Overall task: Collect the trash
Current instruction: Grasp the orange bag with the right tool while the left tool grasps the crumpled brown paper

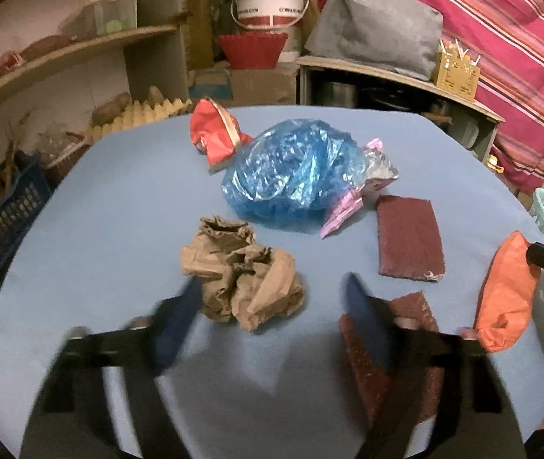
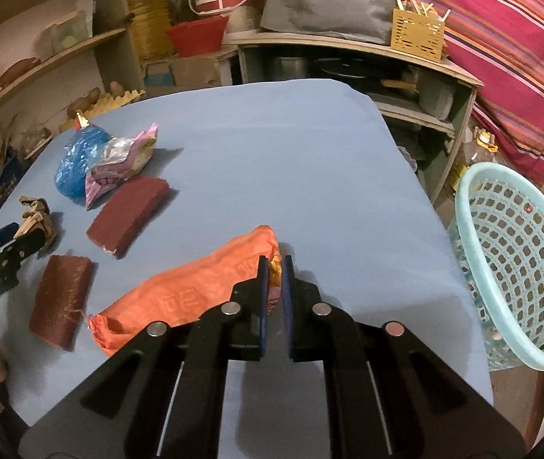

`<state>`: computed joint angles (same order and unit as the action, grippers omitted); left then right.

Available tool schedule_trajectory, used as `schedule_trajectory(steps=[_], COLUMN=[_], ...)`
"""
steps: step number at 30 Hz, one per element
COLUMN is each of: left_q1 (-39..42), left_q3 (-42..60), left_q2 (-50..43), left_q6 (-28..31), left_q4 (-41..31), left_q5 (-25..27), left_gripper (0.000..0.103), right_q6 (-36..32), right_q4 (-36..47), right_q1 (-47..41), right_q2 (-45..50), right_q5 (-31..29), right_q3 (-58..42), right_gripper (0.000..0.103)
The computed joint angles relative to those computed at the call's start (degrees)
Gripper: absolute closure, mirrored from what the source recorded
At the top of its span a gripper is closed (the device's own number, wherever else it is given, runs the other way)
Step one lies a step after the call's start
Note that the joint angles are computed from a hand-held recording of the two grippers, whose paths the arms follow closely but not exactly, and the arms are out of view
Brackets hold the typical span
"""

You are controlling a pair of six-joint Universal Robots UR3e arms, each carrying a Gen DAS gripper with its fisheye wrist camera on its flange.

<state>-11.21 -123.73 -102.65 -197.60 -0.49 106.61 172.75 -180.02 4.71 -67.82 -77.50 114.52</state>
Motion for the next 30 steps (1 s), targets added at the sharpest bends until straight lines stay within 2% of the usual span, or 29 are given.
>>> schedule_trajectory(steps=[1, 5, 12, 17, 30], left_q1=[0.53, 2.03, 2.1, 1.07, -8.5], left_q3=[0.18, -0.78, -4.41, -4.37, 11.69], left_q2=[-0.05, 0.27, 3.62, 6.01, 0.52], left_q6=[0.06, 0.25, 2.36, 3.02, -1.29], left_q4=[-0.75, -0.61, 2.76, 2.6, -6.77], left_q5=[-0.77, -2.85, -2.84, -1.92, 7.1], left_gripper=[0.051, 0.059, 0.061, 0.061, 0.061], right_q6=[0.09, 0.17, 0.71, 0.6, -1.88], right_q4=[0.1, 0.01, -1.89, -2.36, 3.2], right_q1=[-0.18, 0.05, 0.39, -1.61, -12.95], right_q2=[-0.09, 0.05, -0.59, -3.18, -11.88], right_q5=[0.19, 0.06, -0.05, 2.49, 12.34], right_q3=[0.12, -0.08, 0.2, 1.47, 0.67], right_gripper=[0.095, 0.095, 0.095, 0.095, 0.096])
